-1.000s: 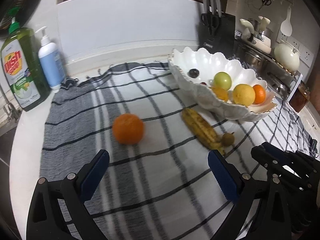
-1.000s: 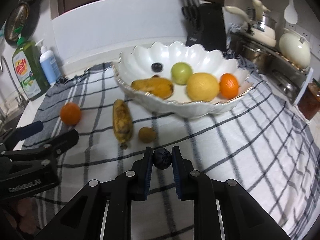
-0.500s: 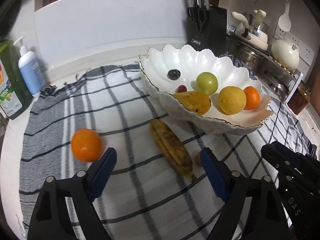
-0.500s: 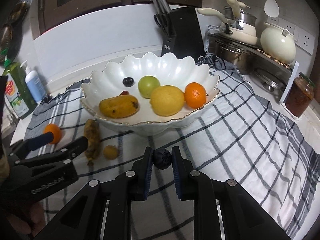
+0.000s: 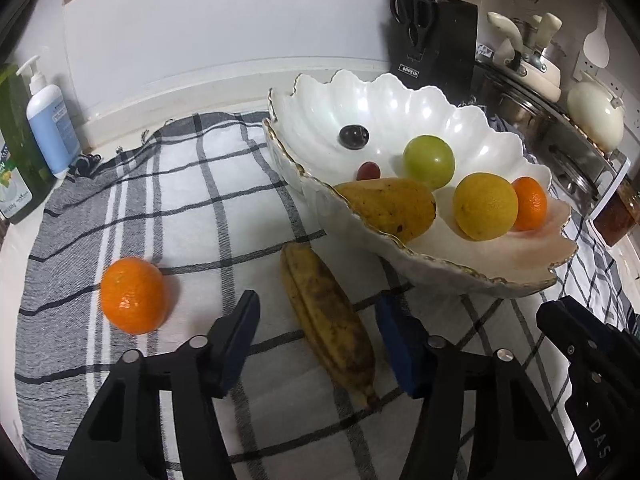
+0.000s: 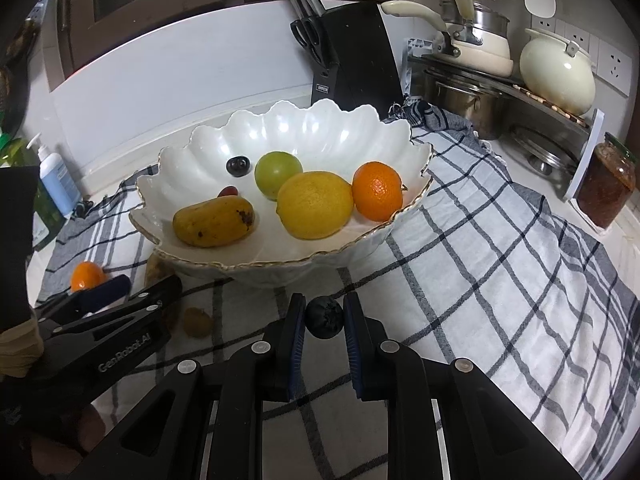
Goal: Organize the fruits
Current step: 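Grasp the brown banana with the left tool while the right tool holds the dark fruit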
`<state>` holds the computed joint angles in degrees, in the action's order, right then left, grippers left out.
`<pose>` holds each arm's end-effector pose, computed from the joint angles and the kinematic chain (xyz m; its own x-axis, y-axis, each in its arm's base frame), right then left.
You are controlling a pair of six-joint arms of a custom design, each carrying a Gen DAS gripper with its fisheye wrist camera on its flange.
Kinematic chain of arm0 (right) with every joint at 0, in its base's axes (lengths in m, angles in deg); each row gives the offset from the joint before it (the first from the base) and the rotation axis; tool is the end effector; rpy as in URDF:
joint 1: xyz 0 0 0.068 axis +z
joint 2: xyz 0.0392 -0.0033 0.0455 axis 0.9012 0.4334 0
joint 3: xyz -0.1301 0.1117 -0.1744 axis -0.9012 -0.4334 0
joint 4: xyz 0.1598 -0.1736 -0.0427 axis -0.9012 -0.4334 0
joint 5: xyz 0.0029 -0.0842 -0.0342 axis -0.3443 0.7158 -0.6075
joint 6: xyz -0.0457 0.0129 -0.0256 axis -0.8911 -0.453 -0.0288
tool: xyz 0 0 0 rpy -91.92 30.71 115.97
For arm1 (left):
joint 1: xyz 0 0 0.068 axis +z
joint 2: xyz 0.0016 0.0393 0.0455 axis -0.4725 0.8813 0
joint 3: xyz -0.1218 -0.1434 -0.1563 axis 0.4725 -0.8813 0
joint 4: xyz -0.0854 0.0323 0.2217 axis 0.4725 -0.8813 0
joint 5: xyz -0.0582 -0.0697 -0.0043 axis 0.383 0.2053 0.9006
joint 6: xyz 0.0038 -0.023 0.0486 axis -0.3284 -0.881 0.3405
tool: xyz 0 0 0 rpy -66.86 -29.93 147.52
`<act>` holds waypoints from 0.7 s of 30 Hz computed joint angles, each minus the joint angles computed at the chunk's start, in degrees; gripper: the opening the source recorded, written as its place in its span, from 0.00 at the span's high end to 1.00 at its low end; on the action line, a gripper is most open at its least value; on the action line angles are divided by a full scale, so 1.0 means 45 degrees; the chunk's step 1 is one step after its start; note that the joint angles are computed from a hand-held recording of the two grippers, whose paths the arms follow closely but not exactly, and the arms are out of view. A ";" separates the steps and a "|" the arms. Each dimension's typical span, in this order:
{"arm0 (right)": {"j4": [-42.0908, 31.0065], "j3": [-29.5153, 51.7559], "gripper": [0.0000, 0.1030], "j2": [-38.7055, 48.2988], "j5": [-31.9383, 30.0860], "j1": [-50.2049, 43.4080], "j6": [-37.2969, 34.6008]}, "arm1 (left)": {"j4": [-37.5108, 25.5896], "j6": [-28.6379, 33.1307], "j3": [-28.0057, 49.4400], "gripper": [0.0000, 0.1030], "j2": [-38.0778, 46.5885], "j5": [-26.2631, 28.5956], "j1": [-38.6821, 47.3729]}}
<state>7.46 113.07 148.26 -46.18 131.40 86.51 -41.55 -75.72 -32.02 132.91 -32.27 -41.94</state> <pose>0.1148 0.2104 0.0803 -0.7014 0.2267 -0.6757 0.2638 0.9633 0.0493 0.2004 -0.0529 0.0632 -0.7735 0.1698 -0.6106 0.2853 0.9536 -0.0962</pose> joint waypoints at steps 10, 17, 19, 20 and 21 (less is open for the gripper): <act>0.0812 -0.0422 0.80 0.0110 -0.0207 -0.0227 -0.0153 | 0.0355 -0.0168 0.0467 0.65 0.1039 -0.0392 -0.0491; 0.0933 -0.0461 0.80 0.0100 -0.0234 -0.0230 -0.0176 | 0.0378 -0.0085 0.0281 0.69 0.0793 -0.0284 -0.0349; 0.0775 -0.0392 0.80 0.0084 -0.0163 -0.0155 -0.0099 | 0.0292 -0.0027 0.0160 0.69 0.0560 -0.0231 -0.0267; 0.0693 -0.0366 0.80 0.0058 -0.0137 -0.0110 -0.0043 | 0.0209 0.0023 0.0075 0.70 0.0356 -0.0158 -0.0191; 0.0606 -0.0340 0.80 0.0026 -0.0103 -0.0058 0.0026 | 0.0141 0.0097 -0.0027 0.70 0.0130 -0.0104 -0.0114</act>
<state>10.18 111.54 148.38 -46.65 131.14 86.63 -40.91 -75.29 -32.14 133.50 -32.74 -42.45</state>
